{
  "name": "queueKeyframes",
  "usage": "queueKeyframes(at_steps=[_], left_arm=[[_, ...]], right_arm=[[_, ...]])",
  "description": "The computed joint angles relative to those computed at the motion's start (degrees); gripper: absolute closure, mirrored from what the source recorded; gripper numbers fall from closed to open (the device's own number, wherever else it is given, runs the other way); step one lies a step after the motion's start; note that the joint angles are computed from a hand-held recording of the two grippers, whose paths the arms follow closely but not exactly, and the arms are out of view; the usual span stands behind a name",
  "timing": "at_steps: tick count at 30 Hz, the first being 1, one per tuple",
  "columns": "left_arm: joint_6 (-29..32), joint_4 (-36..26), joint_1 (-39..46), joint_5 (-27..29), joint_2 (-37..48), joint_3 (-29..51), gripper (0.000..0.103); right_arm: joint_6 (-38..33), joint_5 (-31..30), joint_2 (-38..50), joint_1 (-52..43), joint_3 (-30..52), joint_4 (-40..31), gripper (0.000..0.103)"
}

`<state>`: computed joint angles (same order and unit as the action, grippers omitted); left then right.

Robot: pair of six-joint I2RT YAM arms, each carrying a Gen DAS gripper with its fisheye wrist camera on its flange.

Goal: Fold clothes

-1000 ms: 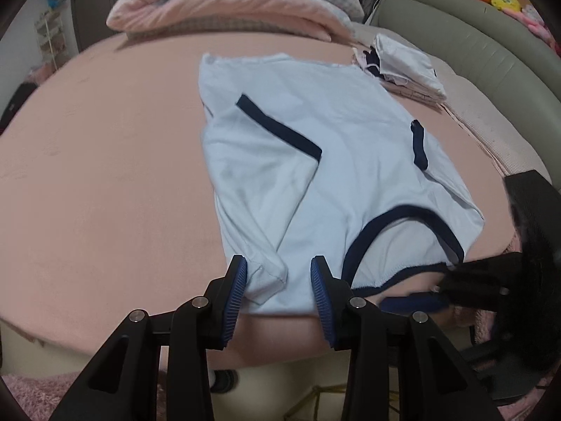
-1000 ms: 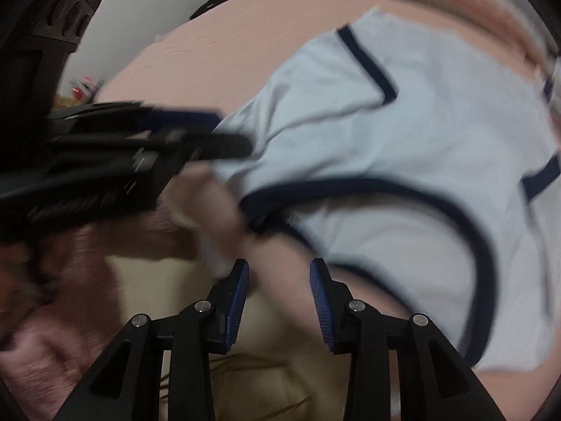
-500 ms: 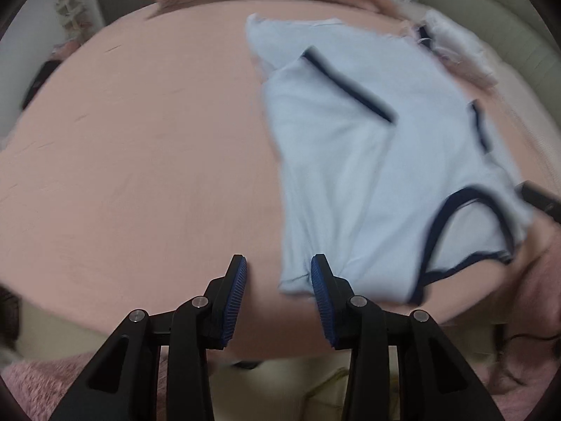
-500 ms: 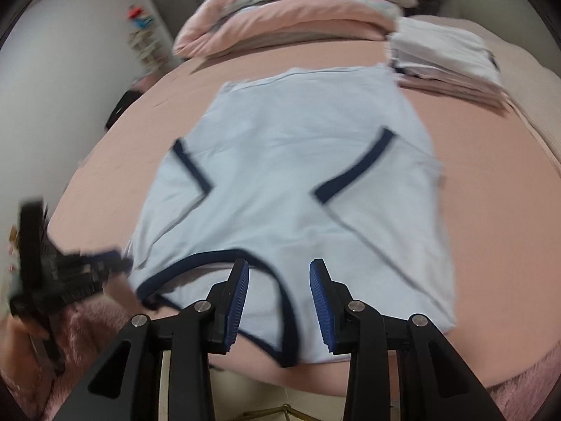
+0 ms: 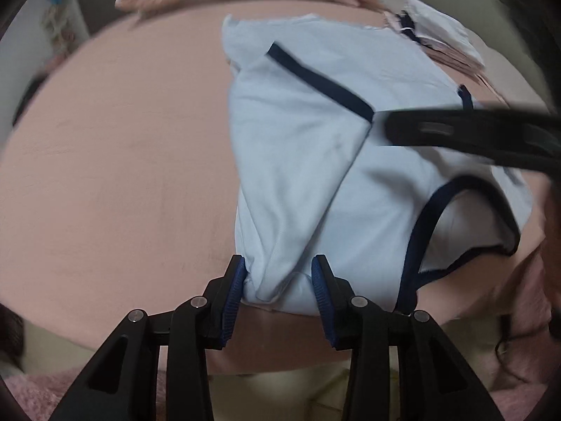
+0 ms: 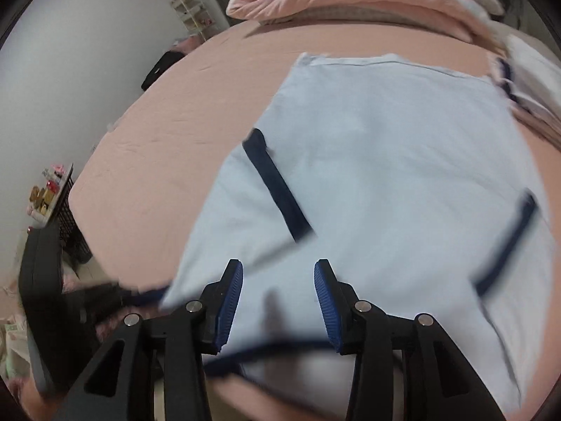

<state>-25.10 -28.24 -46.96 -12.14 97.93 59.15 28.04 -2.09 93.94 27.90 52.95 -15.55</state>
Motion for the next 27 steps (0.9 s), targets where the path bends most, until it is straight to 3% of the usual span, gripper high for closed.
queueKeyframes(at_steps=[2,4,10,16,18,19,22,24,27], left_arm=[[-0.75,0.84,0.94,2.0,-1.74,-1.44,0.067],[-2.44,2.65,2.2,4.15,-5.03,-4.16,0.067],[-3.56,11.6,2.86,4.98,-12.16,-9.19,0.067],[-5.86,7.67,1.01,7.65,-8.8,-4.78,0.067],[-10.64,3.3,-1.17,5.99,-10.73,-4.38,0.067],[-14.24,2.94,-1.03,8.21,-11.95,-5.46,0.067],[-27.71,13.46,2.37,22.76,-16.11,-14.72,0.067],[-29.58,17.3,2.58,24.3,-15.62,-16.9,0.067],[-30.86,19.47,3.36,24.26,-13.54,-16.93,0.068]], right_arm=[[-3.02,2.71,6.33,1.27,5.59,-3.57,0.061],[-3.09,3.22,7.84,0.84,5.92,-3.91,0.063],[0.18,3.33,-0.1,0.37,1.14,-4.45,0.061],[5.87,6.47,-20.91,-1.3,-10.13,-10.0,0.061],[9.77,7.53,-30.29,-4.46,-14.56,-14.92,0.059],[12.08,7.87,-35.45,-6.01,-17.28,-17.31,0.054],[17.52,5.32,-50.23,-11.93,-24.18,-24.55,0.051],[19.89,-0.17,-56.41,-15.27,-28.88,-25.65,0.051],[22.25,-2.96,-58.26,-14.45,-33.68,-23.16,0.051]])
